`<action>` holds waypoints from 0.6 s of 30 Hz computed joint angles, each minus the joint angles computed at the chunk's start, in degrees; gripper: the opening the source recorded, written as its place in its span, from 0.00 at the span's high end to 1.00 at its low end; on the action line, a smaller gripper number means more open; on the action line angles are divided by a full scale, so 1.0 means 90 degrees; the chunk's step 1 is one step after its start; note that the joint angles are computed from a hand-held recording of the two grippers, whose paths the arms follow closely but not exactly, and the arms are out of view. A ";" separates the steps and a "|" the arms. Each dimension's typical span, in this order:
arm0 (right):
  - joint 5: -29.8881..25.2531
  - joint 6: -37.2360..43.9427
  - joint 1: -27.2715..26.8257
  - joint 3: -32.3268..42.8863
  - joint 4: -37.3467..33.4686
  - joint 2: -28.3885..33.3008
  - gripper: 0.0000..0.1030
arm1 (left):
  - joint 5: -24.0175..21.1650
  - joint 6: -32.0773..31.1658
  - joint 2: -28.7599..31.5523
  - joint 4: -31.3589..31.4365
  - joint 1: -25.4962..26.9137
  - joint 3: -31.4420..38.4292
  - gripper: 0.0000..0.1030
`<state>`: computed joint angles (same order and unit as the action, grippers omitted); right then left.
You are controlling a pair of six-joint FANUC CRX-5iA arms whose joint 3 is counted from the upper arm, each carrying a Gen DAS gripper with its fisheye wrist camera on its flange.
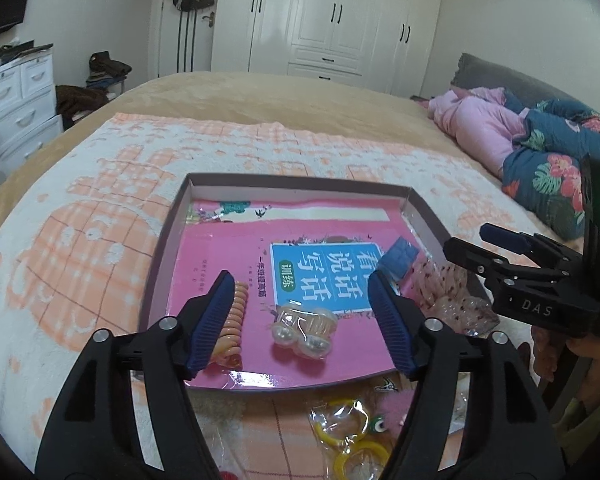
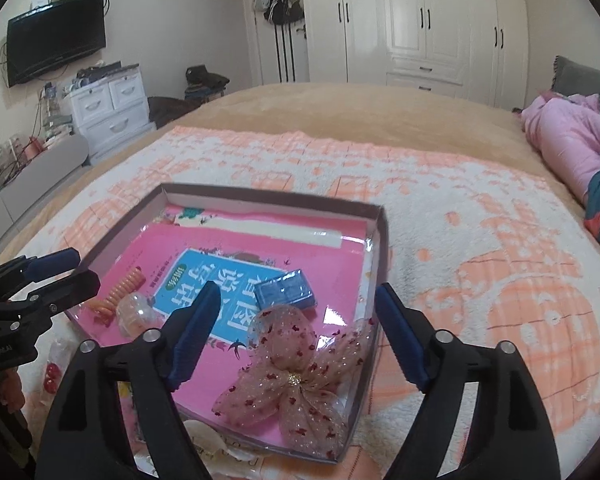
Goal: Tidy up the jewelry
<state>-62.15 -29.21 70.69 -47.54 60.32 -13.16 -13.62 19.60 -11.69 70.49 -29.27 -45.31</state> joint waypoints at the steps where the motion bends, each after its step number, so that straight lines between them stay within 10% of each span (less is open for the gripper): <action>1: -0.0168 -0.0055 0.0092 0.0007 0.0038 -0.0017 0.20 | 0.0073 -0.0077 -0.0070 0.0113 -0.0048 -0.0043 0.34; 7: -0.0922 -0.0368 0.0517 0.0015 0.0211 -0.0074 0.11 | 0.0493 -0.0744 -0.0438 0.1090 -0.0424 -0.0281 0.13; 18: -0.1691 -0.0641 0.1118 0.0061 0.0241 -0.0135 0.08 | 0.0736 -0.1064 -0.1028 0.1888 -0.0509 -0.0610 0.11</action>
